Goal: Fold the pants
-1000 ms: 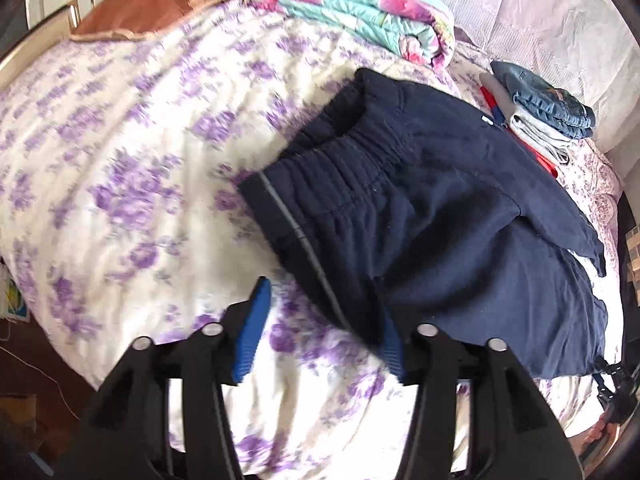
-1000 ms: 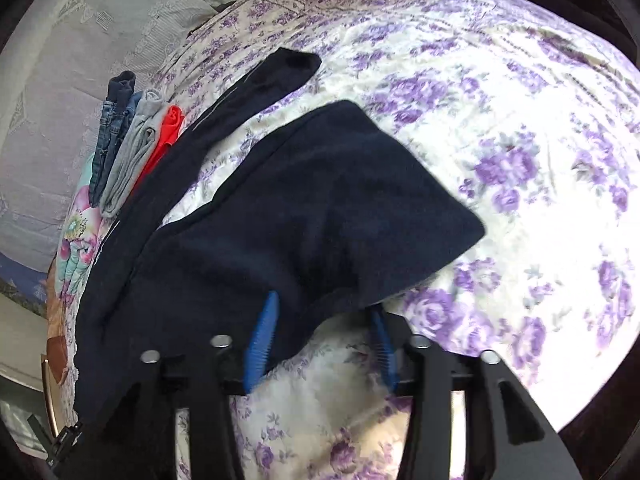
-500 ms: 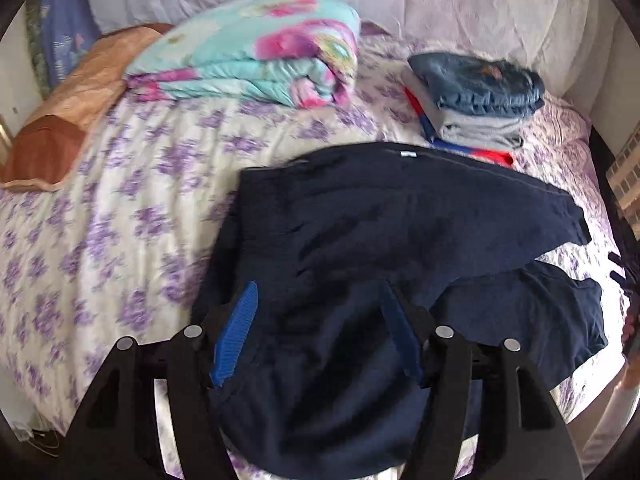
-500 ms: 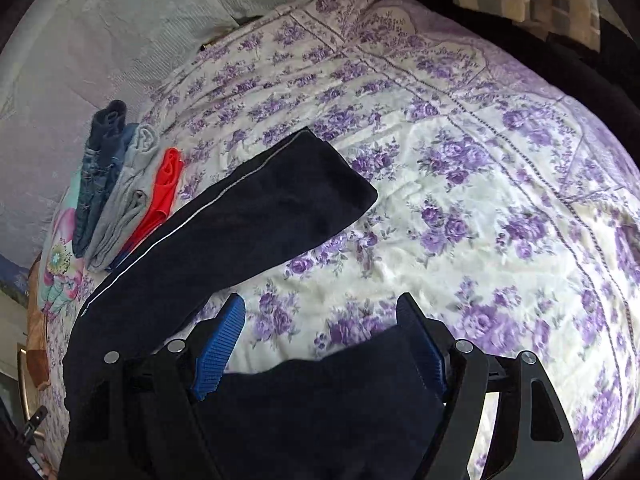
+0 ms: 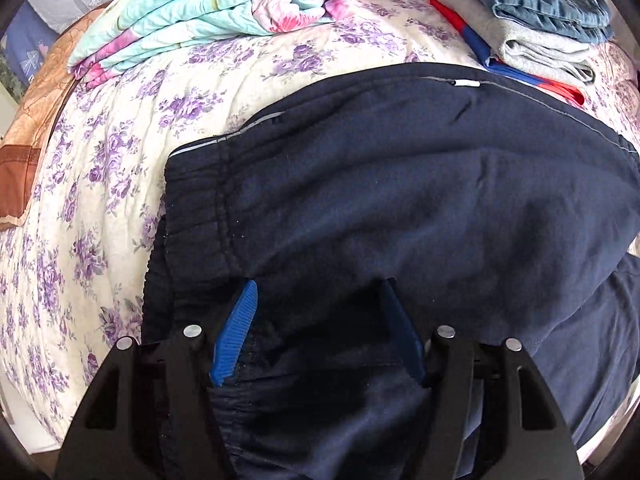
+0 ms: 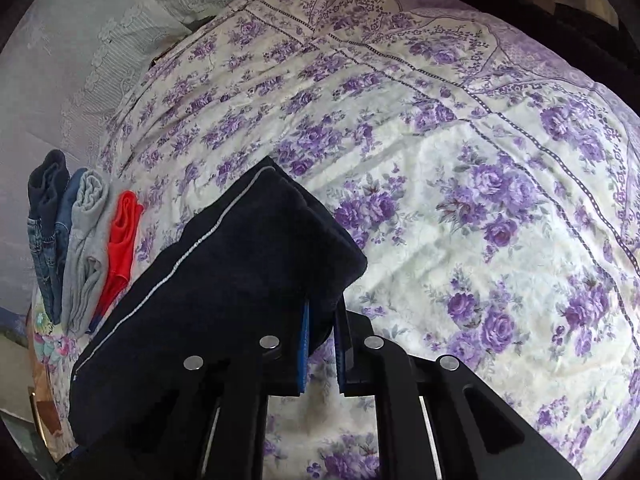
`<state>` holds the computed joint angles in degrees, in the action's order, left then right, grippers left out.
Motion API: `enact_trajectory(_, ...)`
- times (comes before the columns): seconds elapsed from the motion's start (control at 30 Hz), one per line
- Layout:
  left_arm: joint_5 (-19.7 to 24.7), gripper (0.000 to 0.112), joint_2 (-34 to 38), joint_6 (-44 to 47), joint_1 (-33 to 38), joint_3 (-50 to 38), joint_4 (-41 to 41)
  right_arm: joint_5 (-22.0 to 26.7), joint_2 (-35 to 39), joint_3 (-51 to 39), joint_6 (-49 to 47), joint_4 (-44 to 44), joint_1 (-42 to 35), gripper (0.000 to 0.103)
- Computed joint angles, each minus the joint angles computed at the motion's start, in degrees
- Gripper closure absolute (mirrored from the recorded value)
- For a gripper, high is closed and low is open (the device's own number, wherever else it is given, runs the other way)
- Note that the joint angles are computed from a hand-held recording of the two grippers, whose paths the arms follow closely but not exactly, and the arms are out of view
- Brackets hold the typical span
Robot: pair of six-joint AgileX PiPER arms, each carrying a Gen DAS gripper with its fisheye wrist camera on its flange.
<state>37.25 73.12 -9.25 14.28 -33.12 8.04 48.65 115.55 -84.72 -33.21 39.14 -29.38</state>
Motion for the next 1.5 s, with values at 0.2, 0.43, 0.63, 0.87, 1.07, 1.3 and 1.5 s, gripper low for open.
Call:
enact_trajectory(0.2,0.9,0.049,-0.2,7.1,3.2,-0.5,-4.6,-2.3,2.4,-1.0,6.1,-10.2,3.4,0.083)
enact_trajectory(0.43,12.6,0.020,-6.1,28.7,20.3,-10.0,-13.5,-10.2,-18.6,17.6,-0.3,-15.6,3.4,0.049)
enact_trajectory(0.63,13.7,0.019,7.8,36.9,20.1,-22.7,-16.3,2.3,-36.0,36.7,-25.5,2.2,-5.8,0.045)
enact_trajectory(0.87,14.0,0.023,25.6,39.1,14.9,-31.5,-15.7,3.1,-50.6,48.5,-21.4,-3.4,-1.3,0.045)
enact_trajectory(1.07,12.0,0.080,24.7,51.0,18.2,-27.1,-24.9,-4.1,-49.1,42.0,-5.0,-12.2,18.6,0.045)
enact_trajectory(1.3,6.3,0.093,14.4,62.6,19.4,-17.8,-31.3,-4.9,-26.3,17.6,-18.9,-0.3,45.1,0.037)
enact_trajectory(1.5,7.8,0.093,12.4,65.0,21.2,-19.2,-31.9,7.0,0.7,-15.3,-12.6,-14.0,55.8,0.037)
